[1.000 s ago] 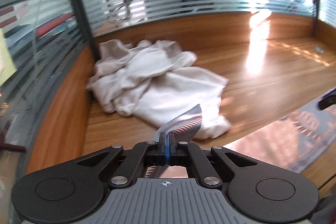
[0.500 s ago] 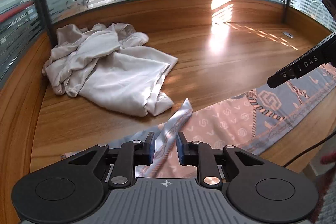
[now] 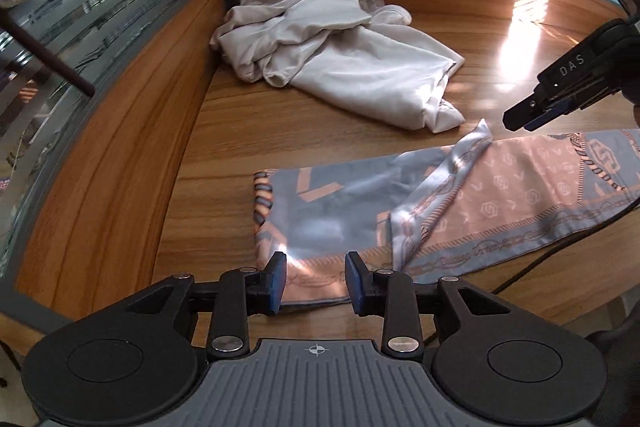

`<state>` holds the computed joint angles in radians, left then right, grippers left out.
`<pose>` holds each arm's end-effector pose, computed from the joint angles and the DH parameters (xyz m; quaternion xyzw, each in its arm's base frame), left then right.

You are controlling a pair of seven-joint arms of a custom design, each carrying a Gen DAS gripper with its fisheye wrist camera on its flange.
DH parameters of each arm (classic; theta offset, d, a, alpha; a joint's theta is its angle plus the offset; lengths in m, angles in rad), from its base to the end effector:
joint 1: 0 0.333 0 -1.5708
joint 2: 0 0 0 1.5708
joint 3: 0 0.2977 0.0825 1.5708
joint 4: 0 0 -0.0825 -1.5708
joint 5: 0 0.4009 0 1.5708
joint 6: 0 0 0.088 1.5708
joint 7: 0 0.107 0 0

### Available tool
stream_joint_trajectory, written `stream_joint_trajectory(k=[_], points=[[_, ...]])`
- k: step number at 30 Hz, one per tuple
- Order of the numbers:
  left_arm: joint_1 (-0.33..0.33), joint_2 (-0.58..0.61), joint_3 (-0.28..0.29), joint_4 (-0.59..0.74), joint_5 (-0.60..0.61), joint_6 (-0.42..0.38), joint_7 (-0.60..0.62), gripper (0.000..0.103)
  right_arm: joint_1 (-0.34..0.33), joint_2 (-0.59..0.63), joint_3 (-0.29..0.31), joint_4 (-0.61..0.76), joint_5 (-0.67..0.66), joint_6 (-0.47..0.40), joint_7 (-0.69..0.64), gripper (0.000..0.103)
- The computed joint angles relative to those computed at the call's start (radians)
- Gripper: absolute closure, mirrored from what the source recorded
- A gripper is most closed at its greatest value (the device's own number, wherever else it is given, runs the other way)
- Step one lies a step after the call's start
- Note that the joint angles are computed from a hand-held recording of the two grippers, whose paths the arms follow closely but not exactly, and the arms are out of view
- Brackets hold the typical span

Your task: Fold clothes

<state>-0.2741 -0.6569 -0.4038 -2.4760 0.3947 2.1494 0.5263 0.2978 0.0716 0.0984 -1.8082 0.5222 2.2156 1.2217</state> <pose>0.3297 -0.2597 0.5129 -0.7434 0.5865 -0.1416 0.2889 0.5756 0.2569 0.5132 -0.8240 0.4909 0.0571 0.2773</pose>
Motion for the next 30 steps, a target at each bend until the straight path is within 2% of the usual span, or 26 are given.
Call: stream_joint_trajectory(k=[9, 16, 18, 20, 21, 22, 24, 26, 30], points=[[-0.022, -0.086, -0.025, -0.025, -0.037, -0.135, -0.091, 0.064, 0.052, 0.129, 0.031, 0.121, -0.157, 0.006, 0.114, 0.065], [-0.033, -0.113, -0.028, -0.034, -0.037, -0.177, -0.136, 0.06, 0.082, 0.153, 0.039, 0.133, -0.275, 0.024, 0.126, 0.065], [-0.037, -0.117, -0.02, -0.039, -0.037, -0.167, -0.134, 0.06, 0.088, 0.146, 0.04, 0.123, -0.301, 0.037, 0.123, 0.065], [-0.039, -0.119, -0.014, -0.046, -0.037, -0.152, -0.129, 0.06, 0.095, 0.138, 0.04, 0.108, -0.331, 0.055, 0.115, 0.071], [-0.039, -0.119, -0.01, -0.049, -0.037, -0.141, -0.125, 0.06, 0.098, 0.133, 0.04, 0.099, -0.347, 0.066, 0.11, 0.079], [-0.039, -0.118, -0.007, -0.052, -0.036, -0.13, -0.12, 0.06, 0.097, 0.126, 0.039, 0.09, -0.353, 0.071, 0.101, 0.092], [-0.036, -0.115, 0.002, -0.059, -0.035, -0.099, -0.107, 0.06, 0.086, 0.129, 0.041, 0.1, -0.321, 0.049, 0.089, 0.1], [-0.033, -0.112, 0.017, -0.072, -0.035, -0.05, -0.087, 0.06, 0.077, 0.117, 0.041, 0.091, -0.291, 0.046, 0.077, 0.102], [-0.02, -0.087, 0.061, -0.1, -0.068, 0.099, -0.046, 0.06, 0.058, 0.079, 0.04, 0.057, -0.222, 0.054, 0.037, 0.102]])
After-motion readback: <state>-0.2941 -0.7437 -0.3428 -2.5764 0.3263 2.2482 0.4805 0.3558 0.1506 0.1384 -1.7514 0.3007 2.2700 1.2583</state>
